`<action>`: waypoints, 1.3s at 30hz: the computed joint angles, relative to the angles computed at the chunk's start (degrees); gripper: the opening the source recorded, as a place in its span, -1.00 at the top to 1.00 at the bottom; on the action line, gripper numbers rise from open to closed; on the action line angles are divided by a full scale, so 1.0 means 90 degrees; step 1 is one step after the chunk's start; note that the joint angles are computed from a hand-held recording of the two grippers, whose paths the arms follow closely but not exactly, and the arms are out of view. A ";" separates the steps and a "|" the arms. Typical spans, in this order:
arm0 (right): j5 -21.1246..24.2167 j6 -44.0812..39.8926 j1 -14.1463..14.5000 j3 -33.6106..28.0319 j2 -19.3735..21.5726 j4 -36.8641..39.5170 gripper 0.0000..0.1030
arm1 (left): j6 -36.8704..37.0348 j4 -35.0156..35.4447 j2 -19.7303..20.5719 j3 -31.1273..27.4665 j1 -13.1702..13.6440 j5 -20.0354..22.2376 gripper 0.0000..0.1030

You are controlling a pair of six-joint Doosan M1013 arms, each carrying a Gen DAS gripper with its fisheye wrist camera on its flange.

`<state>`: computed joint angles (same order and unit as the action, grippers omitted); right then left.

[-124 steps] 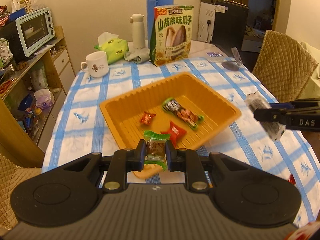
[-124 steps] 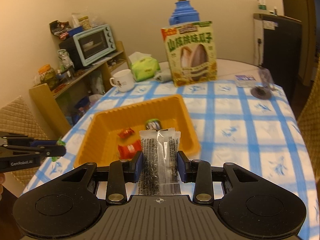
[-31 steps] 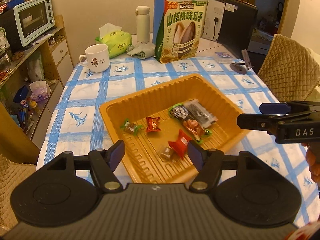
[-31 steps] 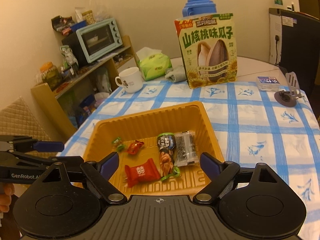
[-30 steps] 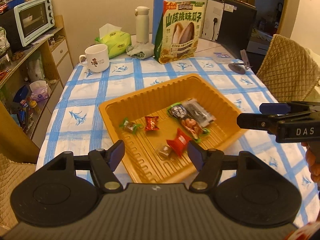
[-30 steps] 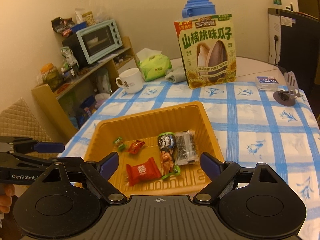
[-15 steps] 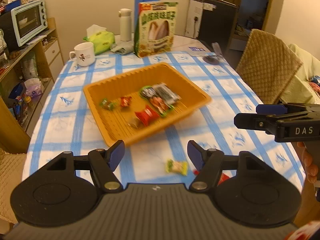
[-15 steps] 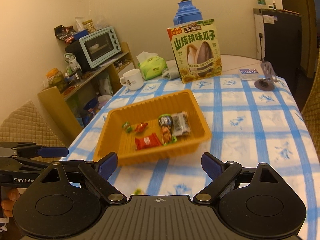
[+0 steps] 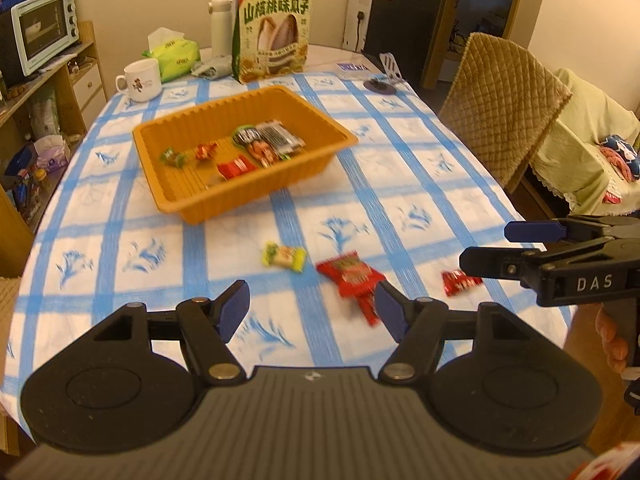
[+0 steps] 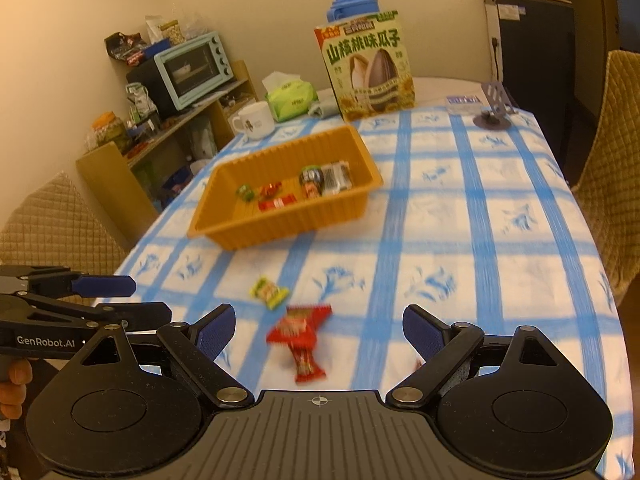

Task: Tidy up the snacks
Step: 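Withdraw both open grippers from the basket toward the remaining red candies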

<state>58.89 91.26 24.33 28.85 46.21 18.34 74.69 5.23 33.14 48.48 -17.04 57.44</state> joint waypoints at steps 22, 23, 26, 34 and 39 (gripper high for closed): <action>0.0066 -0.0443 -0.0047 0.1704 -0.0791 0.0039 -0.75 | -0.0506 0.0134 -0.0356 0.0790 -0.0313 0.0236 -0.30; 0.0080 -0.0464 -0.0038 0.1705 -0.0784 0.0043 -0.75 | -0.0535 0.0149 -0.0361 0.0806 -0.0313 0.0245 -0.30; 0.0113 -0.0517 -0.0009 0.1653 -0.0730 0.0062 -0.75 | -0.0621 0.0193 -0.0370 0.0835 -0.0301 0.0286 -0.30; 0.0017 -0.0728 0.0088 0.1430 -0.0531 0.0087 -0.74 | -0.0768 0.0339 -0.0341 0.0863 -0.0222 0.0364 -0.30; -0.0058 -0.0943 0.0169 0.1154 -0.0313 0.0020 -0.49 | -0.0778 0.0360 -0.0281 0.0834 -0.0135 0.0417 -0.30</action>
<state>58.36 82.77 25.86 39.23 43.39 18.51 67.69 8.47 30.62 55.98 -18.26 61.19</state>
